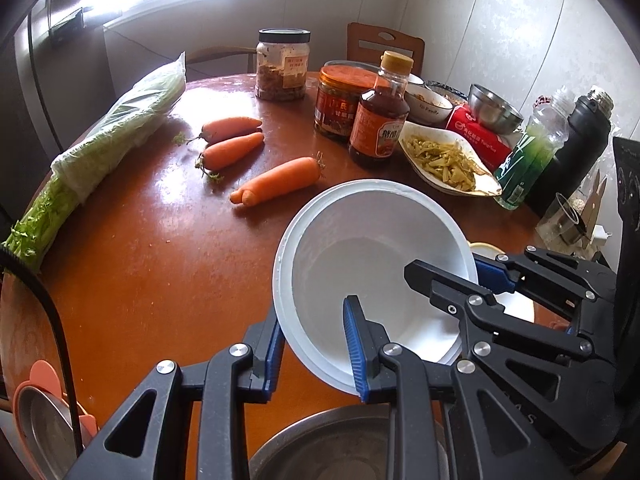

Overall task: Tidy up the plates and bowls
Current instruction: 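Lift the white paper bowl with the left tool, then carry the paper bowl with the left tool and lower it into the steel bowl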

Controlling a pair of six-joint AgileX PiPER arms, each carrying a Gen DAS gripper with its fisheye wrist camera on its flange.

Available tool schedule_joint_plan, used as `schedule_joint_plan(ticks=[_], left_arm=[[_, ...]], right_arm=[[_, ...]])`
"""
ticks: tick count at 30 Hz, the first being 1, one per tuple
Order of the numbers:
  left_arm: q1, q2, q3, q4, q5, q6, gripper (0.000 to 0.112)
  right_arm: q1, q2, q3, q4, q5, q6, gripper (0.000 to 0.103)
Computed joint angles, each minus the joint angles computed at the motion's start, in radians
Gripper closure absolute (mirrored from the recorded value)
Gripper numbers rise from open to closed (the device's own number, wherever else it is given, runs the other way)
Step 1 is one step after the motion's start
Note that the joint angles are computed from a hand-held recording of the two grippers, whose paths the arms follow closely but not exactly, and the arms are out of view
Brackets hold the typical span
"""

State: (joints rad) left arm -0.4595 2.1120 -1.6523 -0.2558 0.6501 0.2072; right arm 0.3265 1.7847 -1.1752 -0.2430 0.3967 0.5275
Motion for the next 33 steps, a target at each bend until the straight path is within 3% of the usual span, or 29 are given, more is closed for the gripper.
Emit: schedule_joint_plan(ticks=[17,33], left_arm=[[0.018,-0.164,0.202,-0.052,-0.068,0.076,0.084],[0.083,-0.404,0.542,-0.242,-0.147,0.314,0.084]], right_arm=[[0.093,-0.107,0.058,-0.134,0.031,0.180,0.083],[0.326,-0.221,0.162,-0.388,0.119,0.562,0.081]])
